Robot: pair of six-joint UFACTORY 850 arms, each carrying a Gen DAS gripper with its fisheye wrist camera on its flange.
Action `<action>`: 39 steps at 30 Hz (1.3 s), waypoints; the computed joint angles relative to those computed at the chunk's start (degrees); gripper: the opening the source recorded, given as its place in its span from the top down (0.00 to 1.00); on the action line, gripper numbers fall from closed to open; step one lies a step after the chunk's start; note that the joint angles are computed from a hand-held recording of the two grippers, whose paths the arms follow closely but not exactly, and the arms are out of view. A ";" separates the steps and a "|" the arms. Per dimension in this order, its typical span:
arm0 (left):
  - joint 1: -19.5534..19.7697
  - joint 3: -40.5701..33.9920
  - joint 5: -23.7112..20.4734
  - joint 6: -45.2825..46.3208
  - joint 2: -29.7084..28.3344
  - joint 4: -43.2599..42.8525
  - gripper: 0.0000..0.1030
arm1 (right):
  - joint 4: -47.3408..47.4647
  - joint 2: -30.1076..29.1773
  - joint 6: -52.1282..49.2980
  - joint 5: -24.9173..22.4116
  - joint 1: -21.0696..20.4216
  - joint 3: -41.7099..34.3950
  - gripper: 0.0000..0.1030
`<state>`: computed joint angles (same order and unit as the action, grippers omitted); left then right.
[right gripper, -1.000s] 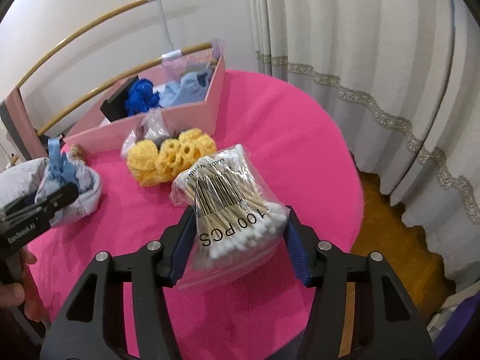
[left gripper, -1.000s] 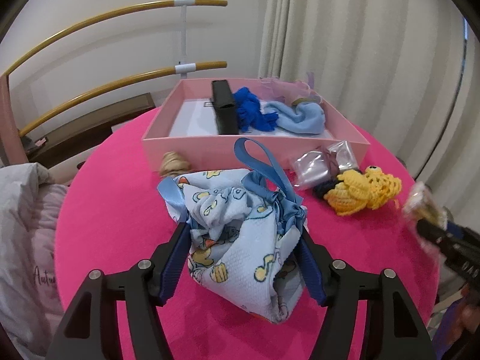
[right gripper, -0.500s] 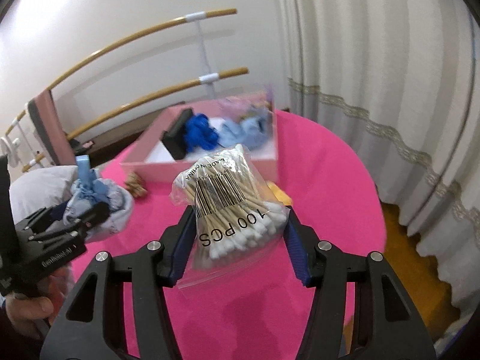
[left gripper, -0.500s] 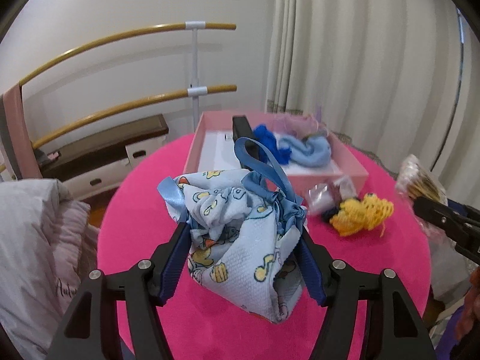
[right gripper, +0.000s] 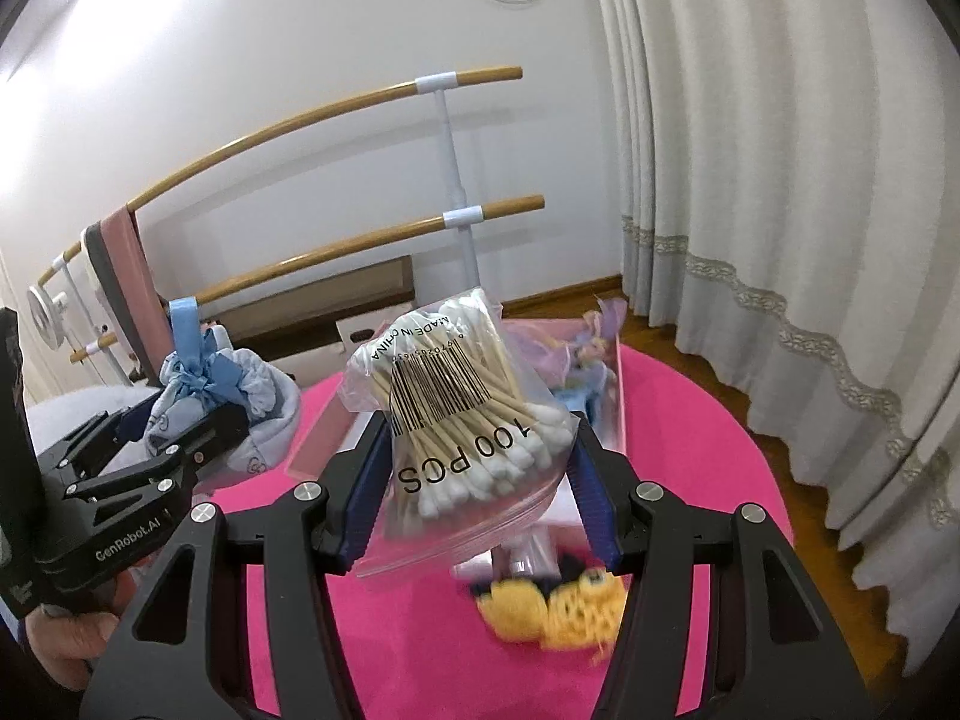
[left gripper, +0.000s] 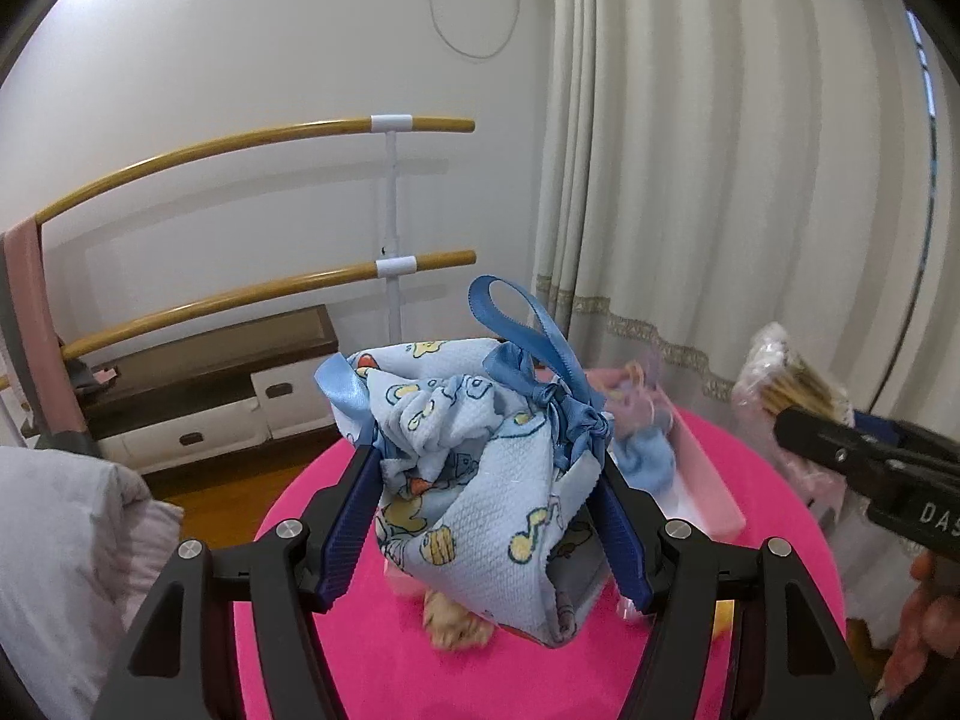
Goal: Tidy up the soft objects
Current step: 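Carry the pouch and swab bag over the pink box and release both inside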
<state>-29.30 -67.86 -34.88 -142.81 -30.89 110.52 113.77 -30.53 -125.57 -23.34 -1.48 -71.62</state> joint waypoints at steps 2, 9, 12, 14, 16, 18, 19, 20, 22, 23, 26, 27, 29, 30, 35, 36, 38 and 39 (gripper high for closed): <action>1.17 -2.27 1.54 1.72 -1.10 -0.80 0.38 | -4.35 -1.87 5.34 0.50 0.03 -3.06 0.48; 4.60 -9.61 5.36 8.03 -5.40 -5.56 0.38 | -22.72 -9.86 25.87 3.92 1.00 -15.17 0.48; 5.63 -13.05 6.85 11.95 -7.72 -8.49 0.38 | -30.75 -13.26 34.60 4.43 1.34 -19.85 0.48; 5.95 -15.33 7.66 14.61 -9.28 -10.76 0.38 | -34.79 -15.05 39.05 4.55 1.55 -22.15 0.48; 6.36 -17.54 8.77 17.21 -10.85 -12.97 0.38 | -38.39 -16.50 43.10 4.63 1.88 -24.02 0.48; 6.30 -19.19 9.40 19.03 -11.90 -14.85 0.38 | -42.34 -18.03 47.45 4.67 2.18 -26.04 0.48; 6.60 -19.57 10.00 19.69 -12.08 -15.27 0.38 | -44.29 -18.81 49.56 4.73 2.30 -26.99 0.48; 6.66 -19.99 10.42 20.11 -12.36 -15.63 0.38 | -46.01 -19.44 51.41 4.66 2.38 -27.81 0.48; 6.70 -18.99 11.07 19.49 -11.59 -15.00 0.38 | -48.44 -20.33 54.00 4.64 2.38 -28.94 0.48; 6.89 -19.33 11.53 19.95 -11.71 -15.33 0.38 | -49.64 -20.73 55.35 4.69 2.44 -29.47 0.48; 7.96 -20.78 13.75 21.58 -12.48 -16.44 0.35 | -53.61 -21.75 59.28 4.68 2.56 -30.85 0.48; 8.10 -21.18 14.00 22.69 -12.71 -17.67 0.33 | -55.48 -22.15 61.01 4.61 2.63 -31.39 0.47; 8.74 -21.43 15.33 23.03 -12.89 -18.28 0.30 | -57.85 -22.43 63.27 4.40 2.84 -31.56 0.40; 9.12 -22.24 15.84 24.80 -13.39 -20.10 0.28 | -58.45 -22.70 63.90 4.42 2.84 -31.71 0.38; 10.10 -22.88 14.60 23.33 -13.81 -17.89 0.12 | -52.56 -22.09 58.94 4.97 2.33 -29.86 0.16; 10.12 -21.99 14.26 21.28 -13.17 -16.10 0.10 | -51.45 -21.90 58.05 5.07 2.19 -29.50 0.12; 9.89 -19.95 12.85 17.22 -11.77 -12.58 0.08 | -48.79 -21.29 55.87 4.82 1.86 -28.49 0.00; 9.26 -18.53 11.55 14.96 -11.21 -10.92 0.07 | -47.80 -21.15 54.99 4.61 1.78 -28.29 0.00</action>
